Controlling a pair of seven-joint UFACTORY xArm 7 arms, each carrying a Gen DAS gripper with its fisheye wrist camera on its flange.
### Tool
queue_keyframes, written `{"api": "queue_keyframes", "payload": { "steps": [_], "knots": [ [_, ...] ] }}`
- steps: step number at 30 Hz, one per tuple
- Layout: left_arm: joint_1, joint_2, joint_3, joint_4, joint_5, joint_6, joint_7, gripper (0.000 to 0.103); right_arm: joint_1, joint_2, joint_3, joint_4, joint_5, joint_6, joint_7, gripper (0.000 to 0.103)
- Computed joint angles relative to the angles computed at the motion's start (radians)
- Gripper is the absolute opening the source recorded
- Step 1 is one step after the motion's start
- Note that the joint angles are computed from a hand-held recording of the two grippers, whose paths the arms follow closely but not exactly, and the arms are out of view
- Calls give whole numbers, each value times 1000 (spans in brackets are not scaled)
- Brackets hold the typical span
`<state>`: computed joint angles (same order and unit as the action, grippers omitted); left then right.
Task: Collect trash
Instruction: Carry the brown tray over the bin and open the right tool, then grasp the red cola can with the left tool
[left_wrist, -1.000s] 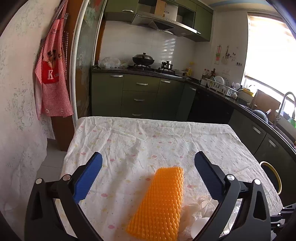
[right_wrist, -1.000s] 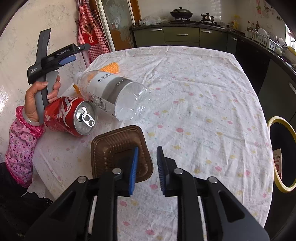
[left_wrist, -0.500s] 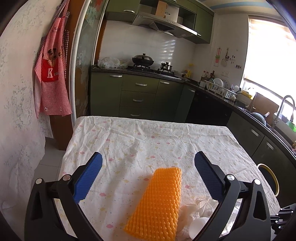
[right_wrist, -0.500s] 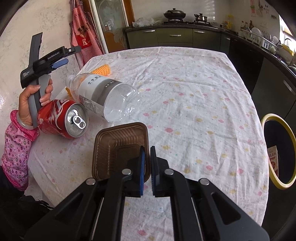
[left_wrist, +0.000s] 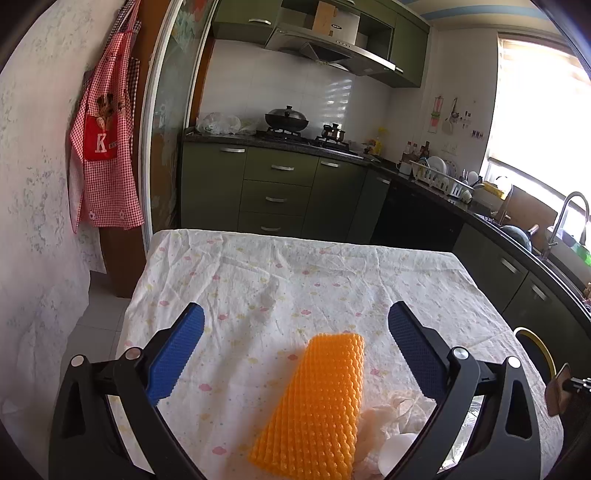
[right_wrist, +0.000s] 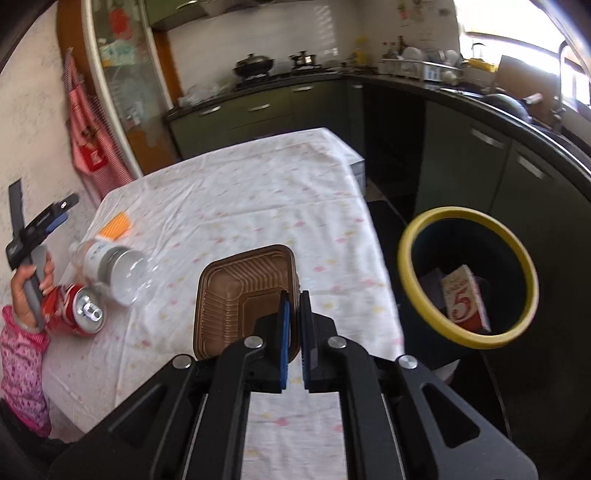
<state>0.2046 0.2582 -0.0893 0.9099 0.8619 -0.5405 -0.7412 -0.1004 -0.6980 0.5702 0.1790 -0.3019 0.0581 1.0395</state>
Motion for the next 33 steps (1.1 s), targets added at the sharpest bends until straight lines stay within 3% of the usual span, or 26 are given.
{"api": "queue_keyframes", "payload": {
  "steps": [6,9,11,12,13,14,17,23,26,29,33],
  "knots": [
    [1,1,-2,1,0,2,0,98,-150,-151,-19,-70,-30,103,54,5],
    [0,2,-2,1,0,2,3,98,-300,-146,40,-67,-80,104,110,6],
    [-3,4,0,-2,-8,-1,13,98,-404,-105,81,-50,-118,87,139,14],
    [-3,4,-1,-2,-9,-1,14,98,-445,-90,97,-50,-130,64,159,27],
    [-4,5,-1,-2,-11,-2,17,98,-473,-79,104,-51,-137,43,170,33],
    [-3,5,-1,-2,-11,-2,17,98,-481,-79,106,-57,-138,33,178,33],
    [-1,9,-6,0,-7,2,13,98,-442,-118,96,-85,-124,25,190,36],
    [-5,3,-5,-6,9,-16,15,98,-233,-210,16,-134,-92,127,184,39],
    [-15,-3,1,-15,6,-25,29,98,-167,-223,10,-135,-93,163,211,41],
    [-19,-7,1,-18,13,-27,29,98,-144,-204,3,-123,-109,167,223,42],
    [-2,-16,-3,-5,117,-46,-41,98,-151,-181,6,-111,-126,136,242,42]
  ]
}}
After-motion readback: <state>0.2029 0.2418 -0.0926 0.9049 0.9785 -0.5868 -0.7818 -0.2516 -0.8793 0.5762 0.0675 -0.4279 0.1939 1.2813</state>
